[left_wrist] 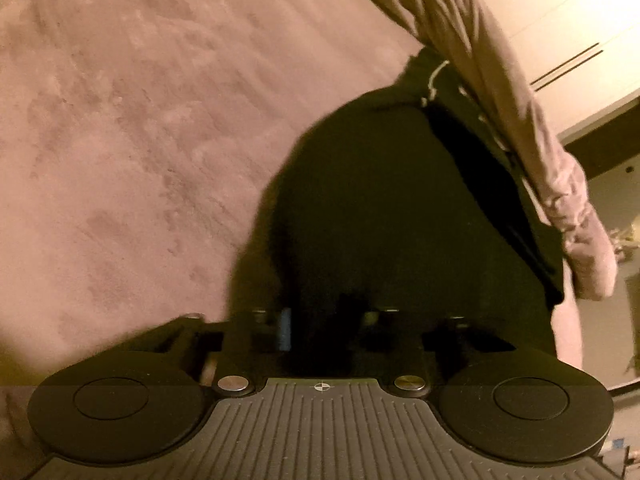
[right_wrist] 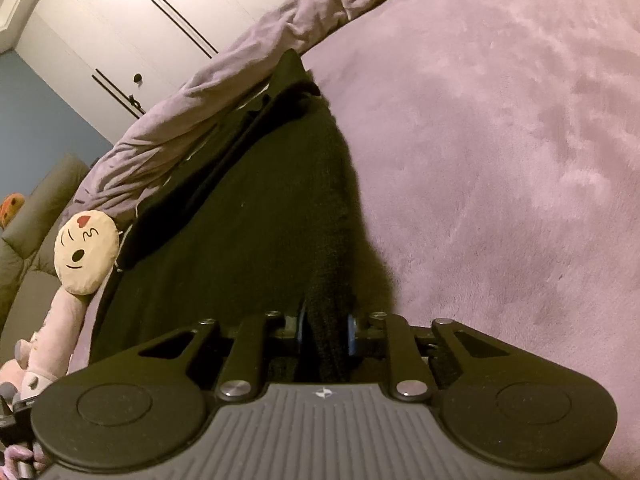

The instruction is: Fold small clothes

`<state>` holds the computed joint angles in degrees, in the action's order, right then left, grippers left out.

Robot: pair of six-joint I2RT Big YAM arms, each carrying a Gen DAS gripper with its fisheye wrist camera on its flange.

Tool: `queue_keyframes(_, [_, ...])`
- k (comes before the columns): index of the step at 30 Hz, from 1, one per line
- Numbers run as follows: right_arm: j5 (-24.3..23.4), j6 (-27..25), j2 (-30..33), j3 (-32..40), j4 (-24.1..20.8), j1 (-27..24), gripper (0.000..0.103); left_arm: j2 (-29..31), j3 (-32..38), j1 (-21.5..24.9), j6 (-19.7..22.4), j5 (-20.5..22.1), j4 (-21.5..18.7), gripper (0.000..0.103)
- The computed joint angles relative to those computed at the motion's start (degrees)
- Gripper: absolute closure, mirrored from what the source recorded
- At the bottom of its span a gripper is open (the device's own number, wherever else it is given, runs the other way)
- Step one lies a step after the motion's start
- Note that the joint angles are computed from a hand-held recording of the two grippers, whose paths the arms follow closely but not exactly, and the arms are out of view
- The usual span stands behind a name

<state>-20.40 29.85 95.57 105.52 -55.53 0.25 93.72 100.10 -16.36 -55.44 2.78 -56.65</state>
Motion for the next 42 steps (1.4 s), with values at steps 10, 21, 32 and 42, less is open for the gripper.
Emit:
queue_keyframes(10, [-2.31, -1.21, 2.09, 5.50, -3.93, -0.02, 0.087, -2.08, -4.20, 0.76, 0.71, 4.52, 4.69, 0.052])
queue_keyframes(21, [-4.93, -9.08, 5.45, 9.70, -9.74, -0.42, 0.091, 1.61, 1.45, 0.56, 5.01, 8.57, 0.49, 0.092])
queue_keyframes(32, [-10.19, -3.47, 9.41, 18.92, -4.16, -0.88, 0.093, 4.93, 12.00, 0.73, 7.97, 7.86, 6.13, 0.094])
queue_keyframes(42, [-4.00, -4.11, 22.89, 42.05, -8.91, 0.09, 0.093, 16.23, 31.05, 2.03, 10.72, 5.80, 1.52, 0.094])
